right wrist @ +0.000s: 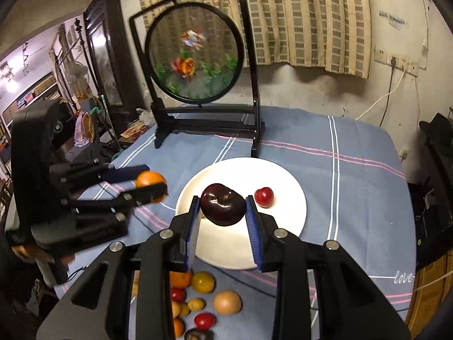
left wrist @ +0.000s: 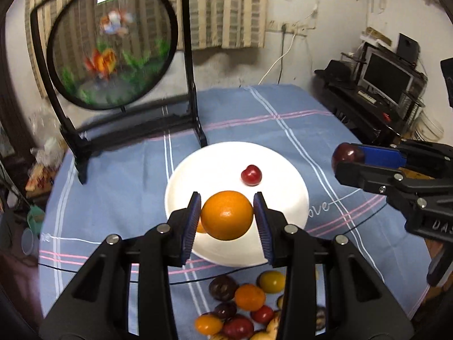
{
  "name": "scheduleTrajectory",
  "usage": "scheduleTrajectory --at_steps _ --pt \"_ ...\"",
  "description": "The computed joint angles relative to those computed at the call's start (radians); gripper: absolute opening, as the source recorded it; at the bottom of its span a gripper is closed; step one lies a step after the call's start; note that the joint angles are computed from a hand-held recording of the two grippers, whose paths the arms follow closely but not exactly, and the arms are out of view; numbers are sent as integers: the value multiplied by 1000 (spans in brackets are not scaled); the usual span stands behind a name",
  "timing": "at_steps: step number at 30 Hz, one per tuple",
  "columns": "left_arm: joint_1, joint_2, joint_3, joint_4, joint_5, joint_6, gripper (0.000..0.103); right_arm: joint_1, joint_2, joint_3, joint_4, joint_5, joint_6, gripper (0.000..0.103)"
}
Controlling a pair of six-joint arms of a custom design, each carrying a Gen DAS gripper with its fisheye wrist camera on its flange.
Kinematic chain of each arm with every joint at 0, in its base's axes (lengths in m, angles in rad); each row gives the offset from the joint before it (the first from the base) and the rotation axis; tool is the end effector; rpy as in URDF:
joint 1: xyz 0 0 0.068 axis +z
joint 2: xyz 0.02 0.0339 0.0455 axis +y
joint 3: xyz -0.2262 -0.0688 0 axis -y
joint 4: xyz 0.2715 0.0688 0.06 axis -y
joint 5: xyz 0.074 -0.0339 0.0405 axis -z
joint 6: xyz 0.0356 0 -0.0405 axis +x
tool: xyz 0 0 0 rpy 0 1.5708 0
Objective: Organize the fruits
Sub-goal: 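Place the tangerine and dark plum on the plate, opening both tools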
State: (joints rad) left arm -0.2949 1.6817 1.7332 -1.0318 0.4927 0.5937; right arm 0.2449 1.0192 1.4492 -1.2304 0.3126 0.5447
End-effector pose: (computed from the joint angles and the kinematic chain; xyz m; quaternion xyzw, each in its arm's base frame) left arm 0.3508 -0.1242 0.3247 0.4629 0.8073 -0.1887 0.3138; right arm 0.1951 0.0375 0.3965 0.1945 0.8964 0.0096 0.3981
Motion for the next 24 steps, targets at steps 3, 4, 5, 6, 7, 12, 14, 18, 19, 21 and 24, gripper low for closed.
scheduleTrajectory --at_steps 3,4,5,6,7,12,14,18,19,21,24 --pt "-27 27 -31 48 -52 -24 39 -73 11 -54 57 -65 -28 32" --pt "-44 39 -41 71 -84 -32 39 -104 17 -79 81 -95 -40 32" --pt "-54 45 -50 88 -105 -38 39 -110 21 -87 86 -101 -40 32" --pt "-64 61 -49 103 -123 -47 39 -127 30 -100 100 -114 -48 32" --pt "-67 70 -47 105 -127 -50 39 -134 35 -105 106 -122 -48 32" --pt "-92 140 -13 133 -167 -71 39 -216 89 -138 159 -192 -86 32" --pt "-104 162 -3 142 -187 -72 39 -241 122 -141 175 -211 -103 32" --pt "-118 195 8 165 -209 -78 43 -267 173 -154 192 -241 -131 32" --pt "-122 201 7 171 -216 -75 49 -269 186 -157 195 -243 -136 32" --pt "-130 199 -10 201 -241 -79 60 -271 220 -152 190 -242 -144 32" --pt "-125 215 1 193 -244 -86 62 -286 230 -165 200 -245 -127 33"
